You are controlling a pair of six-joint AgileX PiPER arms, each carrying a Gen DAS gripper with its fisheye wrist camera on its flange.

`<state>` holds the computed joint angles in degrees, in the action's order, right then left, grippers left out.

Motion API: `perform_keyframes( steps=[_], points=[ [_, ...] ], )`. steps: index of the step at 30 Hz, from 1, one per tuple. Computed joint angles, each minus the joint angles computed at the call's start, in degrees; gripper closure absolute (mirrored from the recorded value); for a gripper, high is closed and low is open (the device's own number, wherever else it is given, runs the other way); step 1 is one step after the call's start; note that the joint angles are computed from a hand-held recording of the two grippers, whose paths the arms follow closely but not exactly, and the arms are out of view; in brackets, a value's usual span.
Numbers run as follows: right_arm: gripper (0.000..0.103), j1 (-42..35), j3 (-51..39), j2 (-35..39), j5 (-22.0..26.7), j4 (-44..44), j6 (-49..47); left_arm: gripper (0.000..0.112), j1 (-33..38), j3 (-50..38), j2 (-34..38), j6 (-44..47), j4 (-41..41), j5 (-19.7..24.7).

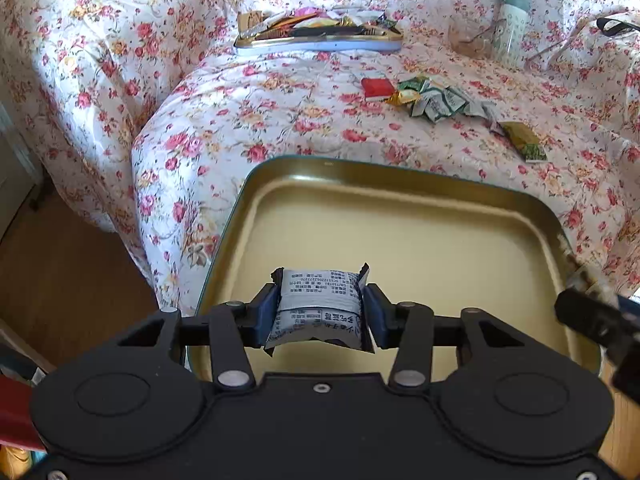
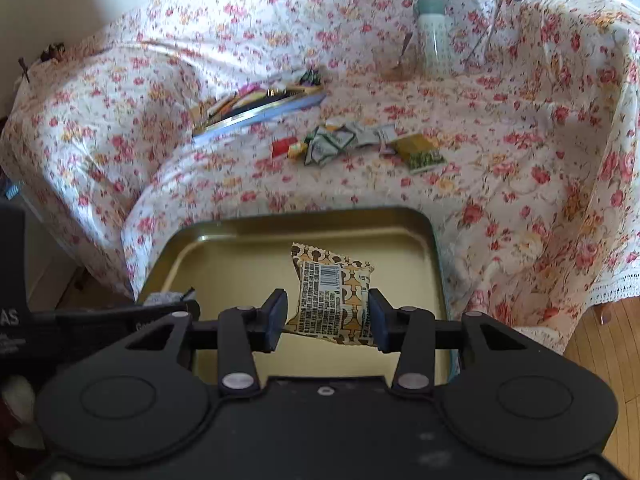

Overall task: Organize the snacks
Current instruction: 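Carry the white packet with the left tool while the right tool carries the patterned packet to the tray, then open both grippers to drop the two packets into the gold tray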

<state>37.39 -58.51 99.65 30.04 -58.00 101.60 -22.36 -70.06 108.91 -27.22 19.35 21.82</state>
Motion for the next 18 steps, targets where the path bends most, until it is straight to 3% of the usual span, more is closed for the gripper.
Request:
perform_keyframes(
  steps=[18],
  points=[
    [0.057,-0.4,-1.9,0.8,1.3,8.2,-9.6,0.057,-0.2,-0.5,0.6,1.9,-1.1,1.8]
  ],
)
